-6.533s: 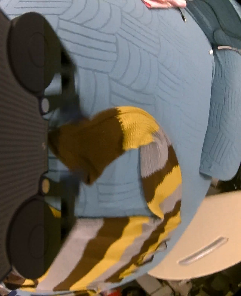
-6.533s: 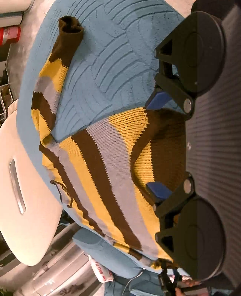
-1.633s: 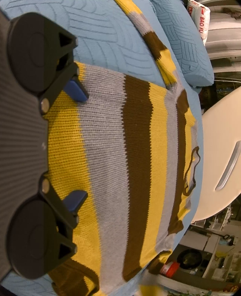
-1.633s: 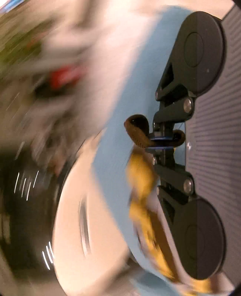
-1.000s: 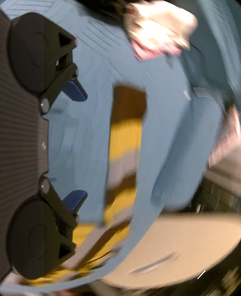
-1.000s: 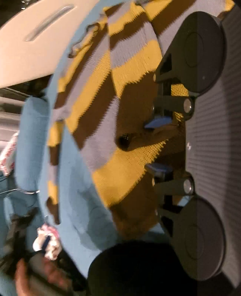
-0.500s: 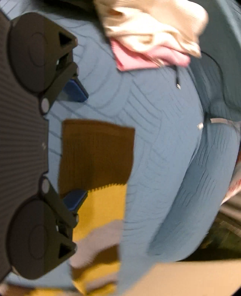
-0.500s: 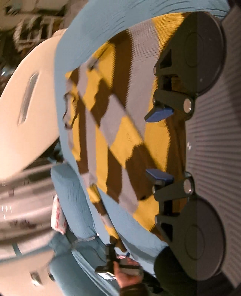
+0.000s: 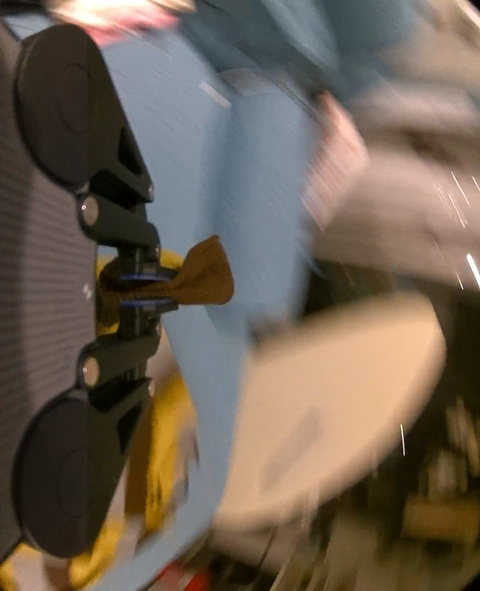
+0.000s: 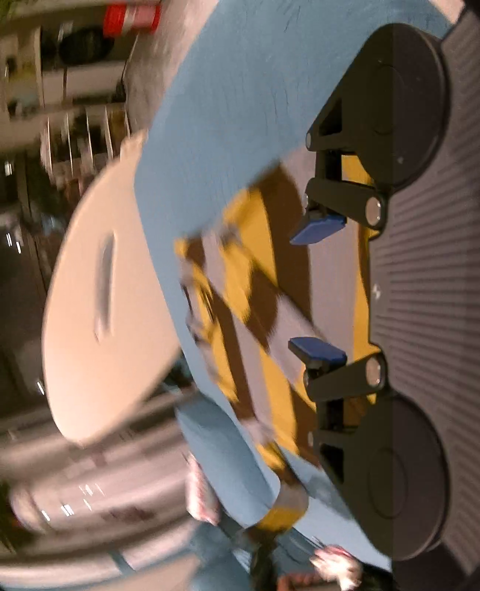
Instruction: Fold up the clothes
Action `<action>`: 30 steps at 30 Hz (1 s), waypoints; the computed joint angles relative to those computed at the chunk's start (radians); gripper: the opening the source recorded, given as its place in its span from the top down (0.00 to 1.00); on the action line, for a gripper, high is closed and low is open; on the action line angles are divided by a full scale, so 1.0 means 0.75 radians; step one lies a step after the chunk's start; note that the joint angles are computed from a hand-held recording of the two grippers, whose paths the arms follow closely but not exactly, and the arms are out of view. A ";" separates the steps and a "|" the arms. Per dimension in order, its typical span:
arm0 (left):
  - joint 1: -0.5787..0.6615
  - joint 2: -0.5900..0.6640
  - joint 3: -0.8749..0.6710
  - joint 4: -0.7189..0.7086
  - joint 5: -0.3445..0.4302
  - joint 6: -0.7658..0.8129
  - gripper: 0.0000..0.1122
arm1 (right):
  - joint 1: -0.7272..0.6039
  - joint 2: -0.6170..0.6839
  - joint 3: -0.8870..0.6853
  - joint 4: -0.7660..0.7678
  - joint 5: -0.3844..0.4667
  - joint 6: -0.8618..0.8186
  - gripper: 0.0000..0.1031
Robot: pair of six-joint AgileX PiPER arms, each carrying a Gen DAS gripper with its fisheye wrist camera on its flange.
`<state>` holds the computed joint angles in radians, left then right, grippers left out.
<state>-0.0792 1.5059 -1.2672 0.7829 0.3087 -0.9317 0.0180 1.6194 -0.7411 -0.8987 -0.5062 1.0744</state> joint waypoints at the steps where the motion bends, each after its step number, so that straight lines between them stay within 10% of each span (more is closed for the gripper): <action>1: -0.123 0.019 -0.076 0.010 0.008 0.035 0.90 | -0.038 0.008 0.013 0.013 -0.020 -0.001 0.43; 5: -0.524 0.296 -0.428 -0.304 0.048 0.431 0.87 | -0.207 0.061 0.081 0.061 -0.156 0.035 0.41; 9: -0.716 0.822 -0.944 -0.818 0.424 0.799 0.85 | -0.321 0.119 0.101 0.042 -0.302 0.163 0.41; 12: -0.738 1.122 -1.235 -0.903 0.703 0.703 0.83 | -0.355 0.160 0.071 -0.026 -0.309 0.287 0.41; 18: -0.763 1.003 -1.136 -0.781 0.681 0.699 0.25 | -0.410 0.215 0.058 -0.063 -0.374 0.364 0.40; 24: -0.722 0.561 -0.537 -0.373 0.429 0.323 0.09 | -0.333 0.228 -0.006 -0.137 -0.345 0.351 0.41; 30: -0.501 0.457 -0.368 -0.240 0.766 0.169 0.08 | -0.107 0.195 -0.079 -0.206 -0.202 0.052 0.41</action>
